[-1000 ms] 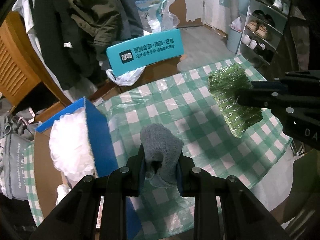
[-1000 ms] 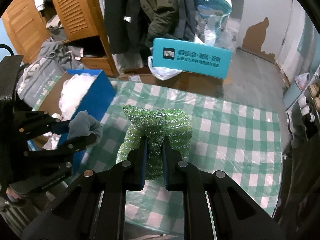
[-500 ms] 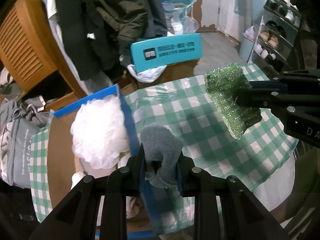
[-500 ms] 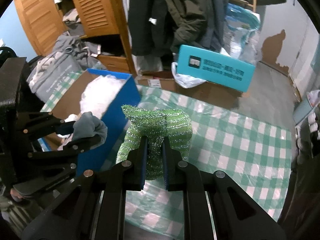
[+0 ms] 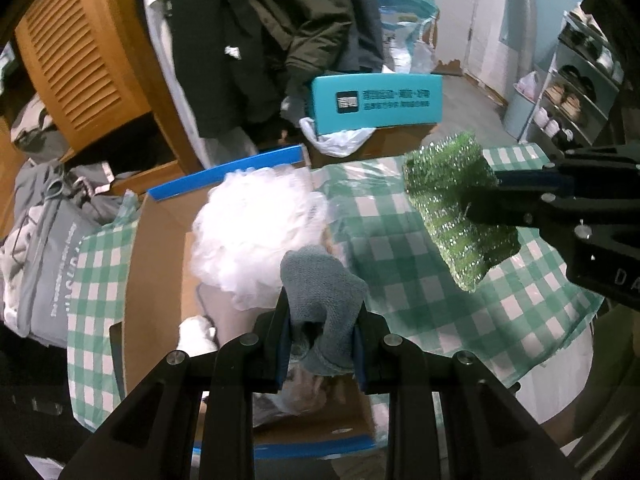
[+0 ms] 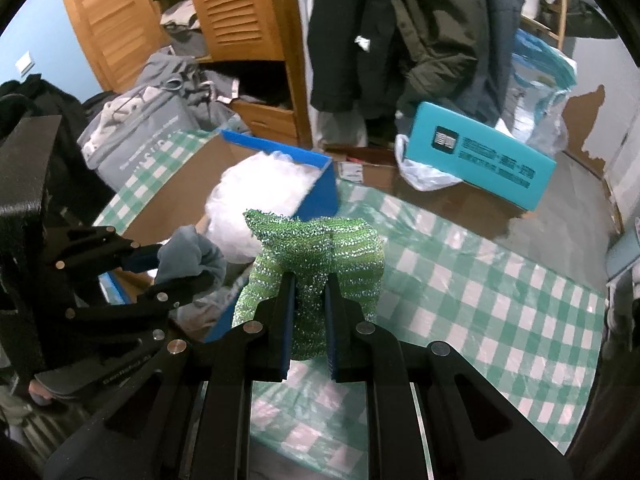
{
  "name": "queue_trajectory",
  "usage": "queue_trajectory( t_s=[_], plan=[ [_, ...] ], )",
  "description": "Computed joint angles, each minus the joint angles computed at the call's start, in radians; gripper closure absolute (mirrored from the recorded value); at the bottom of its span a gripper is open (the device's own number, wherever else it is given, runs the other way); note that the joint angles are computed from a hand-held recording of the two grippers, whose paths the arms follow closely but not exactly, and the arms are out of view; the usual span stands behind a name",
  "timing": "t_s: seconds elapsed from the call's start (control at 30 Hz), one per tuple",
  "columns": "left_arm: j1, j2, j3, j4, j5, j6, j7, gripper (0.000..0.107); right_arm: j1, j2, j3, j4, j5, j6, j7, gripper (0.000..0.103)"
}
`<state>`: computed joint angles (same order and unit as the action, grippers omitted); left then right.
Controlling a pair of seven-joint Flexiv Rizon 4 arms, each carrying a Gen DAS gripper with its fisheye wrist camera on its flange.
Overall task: Organize soft objects
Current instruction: 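Open left tool dropping grey sock into box while right tool releases green scrubber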
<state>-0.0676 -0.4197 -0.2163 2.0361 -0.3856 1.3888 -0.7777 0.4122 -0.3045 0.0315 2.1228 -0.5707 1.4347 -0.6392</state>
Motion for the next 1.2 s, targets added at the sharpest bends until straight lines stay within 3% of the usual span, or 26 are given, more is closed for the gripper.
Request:
queue_trajectory(
  t_s=[0.53, 1.0, 1.1, 1.2],
  plan=[
    [0.021, -0.050, 0.095, -0.053, 0.045, -0.033, -0.085, 0.082, 0.004, -0.152, 0.122, -0.220, 0.177, -0.119, -0.230, 0.092],
    [0.023, -0.097, 0.165, -0.111, 0.134, -0.091, -0.199, 0.081, 0.027, -0.278, 0.167, -0.381, 0.292, -0.209, -0.427, 0.091],
    [0.023, -0.101, 0.173, -0.119, 0.148, -0.102, -0.223, 0.078, 0.025, -0.294, 0.173, -0.397, 0.316, -0.208, -0.453, 0.088],
    [0.032, -0.101, 0.170, -0.121, 0.149, -0.107, -0.236, 0.074, 0.022, -0.299, 0.176, -0.406, 0.340, -0.204, -0.464, 0.075]
  ],
)
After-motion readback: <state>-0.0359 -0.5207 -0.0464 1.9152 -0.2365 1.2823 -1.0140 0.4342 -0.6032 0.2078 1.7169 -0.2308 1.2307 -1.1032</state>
